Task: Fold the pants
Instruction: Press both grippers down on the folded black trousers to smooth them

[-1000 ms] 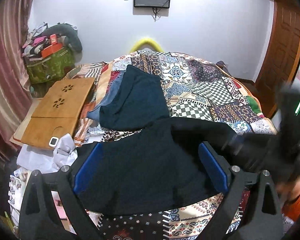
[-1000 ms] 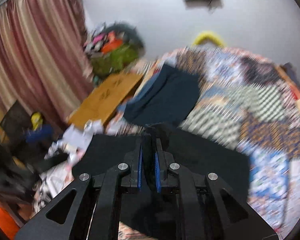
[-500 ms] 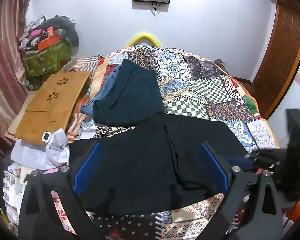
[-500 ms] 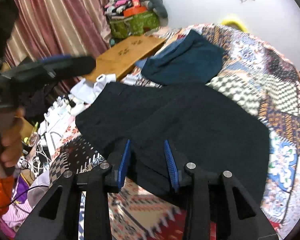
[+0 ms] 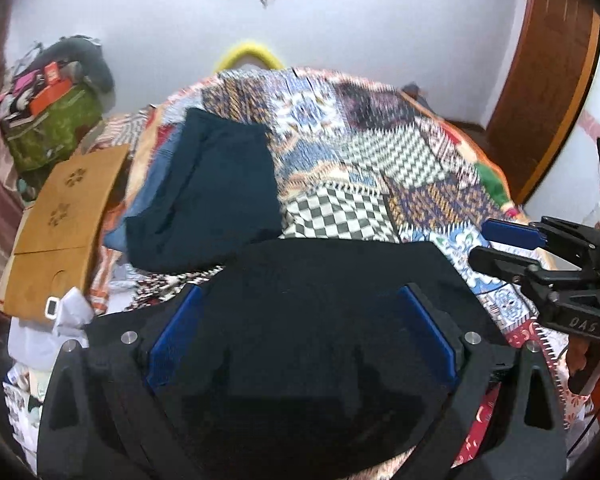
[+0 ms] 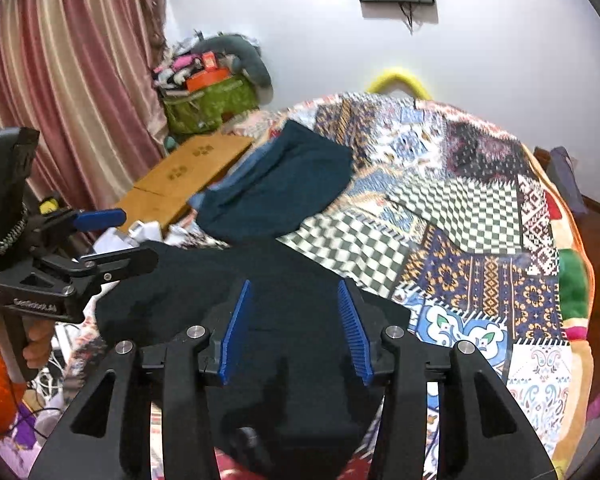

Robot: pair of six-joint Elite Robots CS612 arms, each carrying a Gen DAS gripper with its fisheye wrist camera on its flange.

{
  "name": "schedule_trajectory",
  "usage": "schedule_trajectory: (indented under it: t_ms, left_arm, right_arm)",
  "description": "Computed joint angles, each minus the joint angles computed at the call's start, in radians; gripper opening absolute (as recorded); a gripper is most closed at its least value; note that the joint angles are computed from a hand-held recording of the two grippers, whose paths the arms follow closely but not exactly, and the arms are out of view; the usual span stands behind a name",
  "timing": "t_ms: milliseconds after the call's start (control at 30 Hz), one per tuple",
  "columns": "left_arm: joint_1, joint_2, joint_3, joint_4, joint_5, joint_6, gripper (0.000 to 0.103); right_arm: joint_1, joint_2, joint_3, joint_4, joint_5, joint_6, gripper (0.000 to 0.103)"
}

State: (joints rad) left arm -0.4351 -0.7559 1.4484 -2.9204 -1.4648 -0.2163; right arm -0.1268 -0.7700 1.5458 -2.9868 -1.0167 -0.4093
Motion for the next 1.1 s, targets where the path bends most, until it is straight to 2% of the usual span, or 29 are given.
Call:
schedule_trajectory:
  t_ms: [267,333,400,500,567,633,800,967,1100]
  left_arm:
    - [-0.001,0.092,-0.135,0.222,-0.031,0.044,0.098]
    - [-0.002,0.109,-0.156,0.282,-0.025,0.057,0.098]
    - [-0.001,0.120,-0.160,0.306,-0.025,0.071,0.099]
    - [0.002,0.114,-0.139,0.276,-0.032,0.067,0.099]
    - [0.000,0.108,-0.126,0.263,-0.014,0.066,0.100]
    - [-0.004,0.098,-0.106,0.247,0.000,0.067,0.100]
    - [-0.017,0.066,-0.045,0.197,0.062,0.064,0.100]
    - [-0.021,0.040,0.002,0.164,0.083,0.027,0.099]
    - [-0.029,0.016,0.053,0.114,0.130,0.032,0.099]
  right_arm:
    - [0.010,0.087,-0.123,0.243,-0.059,-0.049,0.041]
    - [0.010,0.101,-0.142,0.305,-0.071,-0.070,0.041]
    - [0.010,0.103,-0.141,0.329,-0.082,-0.098,0.042]
    - [0.003,0.094,-0.116,0.313,-0.087,-0.136,0.046]
    - [-0.001,0.084,-0.093,0.290,-0.098,-0.149,0.051]
    - [-0.006,0.075,-0.069,0.263,-0.107,-0.149,0.052]
    - [-0.026,0.053,-0.023,0.228,-0.099,-0.108,0.052]
    - [-0.044,0.026,0.029,0.188,-0.087,-0.071,0.052]
    - [-0.054,0.004,0.067,0.157,-0.090,-0.051,0.052]
